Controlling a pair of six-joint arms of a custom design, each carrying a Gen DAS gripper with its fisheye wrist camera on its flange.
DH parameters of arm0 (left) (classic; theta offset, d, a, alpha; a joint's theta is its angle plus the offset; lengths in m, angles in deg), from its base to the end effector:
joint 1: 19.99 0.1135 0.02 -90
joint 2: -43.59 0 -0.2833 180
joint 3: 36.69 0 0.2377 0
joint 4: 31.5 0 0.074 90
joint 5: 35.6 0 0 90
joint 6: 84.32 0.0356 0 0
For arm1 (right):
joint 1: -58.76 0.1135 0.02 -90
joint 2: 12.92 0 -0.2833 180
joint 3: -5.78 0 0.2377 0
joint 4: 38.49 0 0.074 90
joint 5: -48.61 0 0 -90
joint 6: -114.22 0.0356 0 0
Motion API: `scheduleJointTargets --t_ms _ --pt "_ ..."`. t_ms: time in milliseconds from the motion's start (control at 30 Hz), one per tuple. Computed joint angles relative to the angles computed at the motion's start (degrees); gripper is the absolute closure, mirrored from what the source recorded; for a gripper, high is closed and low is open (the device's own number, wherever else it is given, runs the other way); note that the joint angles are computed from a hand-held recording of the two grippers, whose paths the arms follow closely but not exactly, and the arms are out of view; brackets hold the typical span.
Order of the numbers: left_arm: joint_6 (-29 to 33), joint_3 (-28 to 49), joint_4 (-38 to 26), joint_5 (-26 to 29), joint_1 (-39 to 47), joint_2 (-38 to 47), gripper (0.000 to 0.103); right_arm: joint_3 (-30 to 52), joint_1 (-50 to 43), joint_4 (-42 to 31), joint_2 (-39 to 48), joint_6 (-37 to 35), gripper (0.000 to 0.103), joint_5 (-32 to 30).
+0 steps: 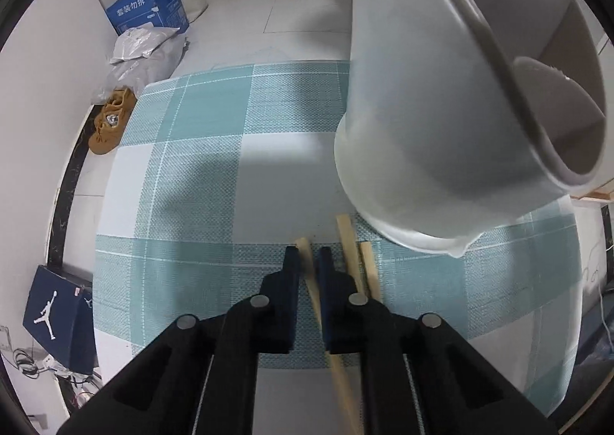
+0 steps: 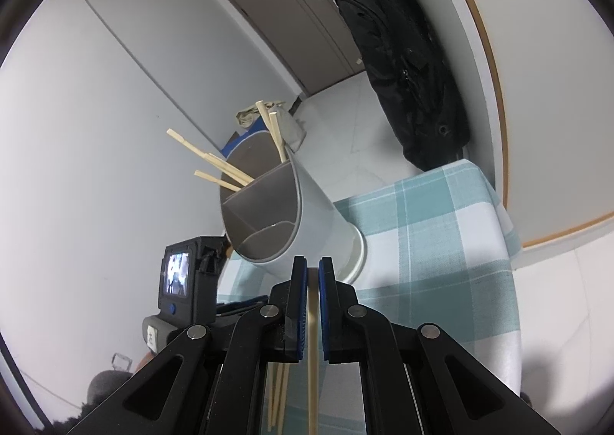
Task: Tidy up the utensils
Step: 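Grasp a chopstick with the left tool while the right tool lifts its chopstick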
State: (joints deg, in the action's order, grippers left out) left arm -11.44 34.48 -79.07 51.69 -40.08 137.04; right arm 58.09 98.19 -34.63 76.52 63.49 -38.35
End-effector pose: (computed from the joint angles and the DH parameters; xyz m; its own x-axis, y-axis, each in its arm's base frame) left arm 0.2774 -0.0997 0.2033 -0.9391 0.0304 -0.3423 0.0537 0.9968 -0.0590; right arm 0.2316 0.1880 0.1932 -0.7078 0.2363 -0.6657 -0.1963 0.8395 0.5067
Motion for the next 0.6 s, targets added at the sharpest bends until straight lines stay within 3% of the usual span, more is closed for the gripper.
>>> scheduleJointTargets --t_ms 233,600 --pt "-0.9 -1.9 2.1 2.6 3.0 -3.6 0.100 0.5 0.8 -0.2 -0.1 -0.9 0.098 1.5" --pt "-4.7 -8.8 6.9 6.8 3.6 -24.5 0.100 -0.6 4.2 2.9 -1.9 -1.7 0.098 7.0"
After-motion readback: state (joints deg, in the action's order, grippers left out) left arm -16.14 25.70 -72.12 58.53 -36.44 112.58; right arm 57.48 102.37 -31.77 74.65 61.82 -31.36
